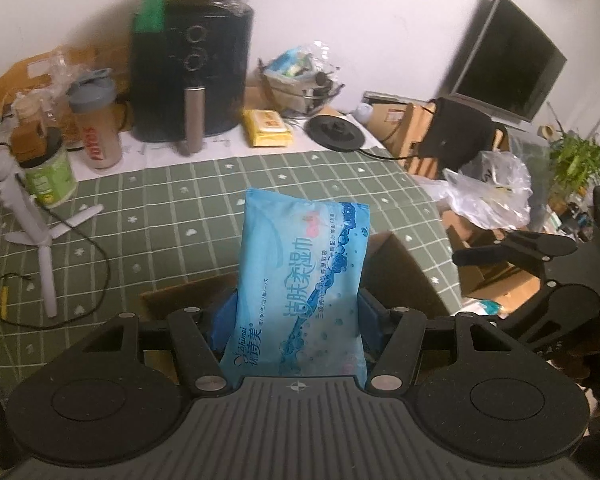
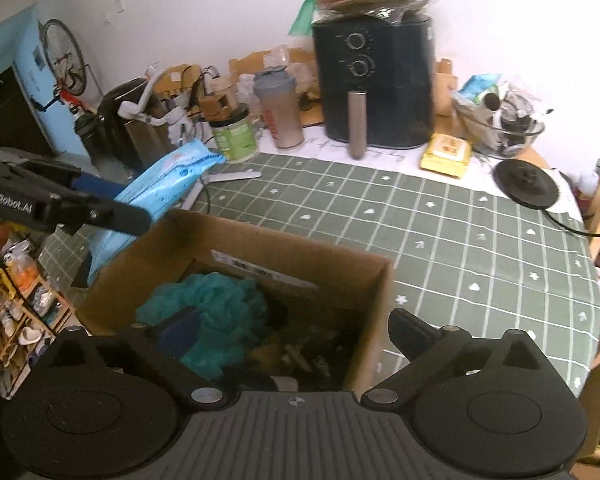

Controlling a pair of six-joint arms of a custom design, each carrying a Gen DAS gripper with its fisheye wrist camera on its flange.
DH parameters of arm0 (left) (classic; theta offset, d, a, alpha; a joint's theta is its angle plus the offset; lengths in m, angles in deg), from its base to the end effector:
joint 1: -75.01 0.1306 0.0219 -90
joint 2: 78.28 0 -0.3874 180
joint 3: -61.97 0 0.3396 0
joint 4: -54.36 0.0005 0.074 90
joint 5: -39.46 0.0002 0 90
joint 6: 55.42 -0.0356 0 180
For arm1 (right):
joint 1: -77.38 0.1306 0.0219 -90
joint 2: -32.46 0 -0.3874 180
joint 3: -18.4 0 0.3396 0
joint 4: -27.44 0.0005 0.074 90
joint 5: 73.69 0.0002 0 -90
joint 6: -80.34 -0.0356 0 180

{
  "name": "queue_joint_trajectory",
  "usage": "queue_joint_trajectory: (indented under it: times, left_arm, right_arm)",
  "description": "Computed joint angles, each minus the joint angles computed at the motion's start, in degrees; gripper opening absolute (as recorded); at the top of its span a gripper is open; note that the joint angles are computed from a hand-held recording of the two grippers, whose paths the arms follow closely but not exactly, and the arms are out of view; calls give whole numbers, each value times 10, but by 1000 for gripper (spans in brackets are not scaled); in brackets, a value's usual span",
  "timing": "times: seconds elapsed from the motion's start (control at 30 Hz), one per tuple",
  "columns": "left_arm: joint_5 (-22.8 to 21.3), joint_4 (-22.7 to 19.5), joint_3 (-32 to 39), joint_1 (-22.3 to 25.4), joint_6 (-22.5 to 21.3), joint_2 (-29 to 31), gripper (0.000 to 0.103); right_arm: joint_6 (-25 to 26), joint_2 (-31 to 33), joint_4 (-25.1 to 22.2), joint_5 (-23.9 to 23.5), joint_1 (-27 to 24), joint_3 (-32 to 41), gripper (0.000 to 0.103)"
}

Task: Organize soft objects
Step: 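Open the left gripper to drop the wipes while the right gripper releases the cable into the box, then withdraw both grippers from the cardboard box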

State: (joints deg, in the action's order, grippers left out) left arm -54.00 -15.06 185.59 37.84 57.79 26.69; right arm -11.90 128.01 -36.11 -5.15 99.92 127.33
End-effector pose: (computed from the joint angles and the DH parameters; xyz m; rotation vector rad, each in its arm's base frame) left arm 0.4097 -0.3085 0.5285 0.2764 2.4787 -0.3818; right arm 0.4184 0.1872 0.5124 -0.6010 2.3968 0.6479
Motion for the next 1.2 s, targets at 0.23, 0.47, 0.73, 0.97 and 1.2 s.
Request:
queue_joint_trajectory:
  times: [0.23, 0.47, 0.73, 0.97, 1.2]
  left_arm:
    - [17, 1, 45, -24, -21, 36, 77]
    - [-16, -31, 49, -35, -7, 37, 79]
    - [-52, -62, 32, -35, 54, 15, 79]
    - [-69, -98, 20, -31, 95, 0, 80]
    - [-91, -97, -31, -34, 121, -31, 103]
  right_arm:
    - [-16, -24, 6, 19, -13, -24, 103]
    - [-28, -40, 3, 24, -14, -42, 103]
    - [-31, -43, -3, 22, 0, -40, 103]
    - [-48, -27, -22, 45, 28, -8, 103]
    - [-56, -9, -68, 92, 72, 33, 103]
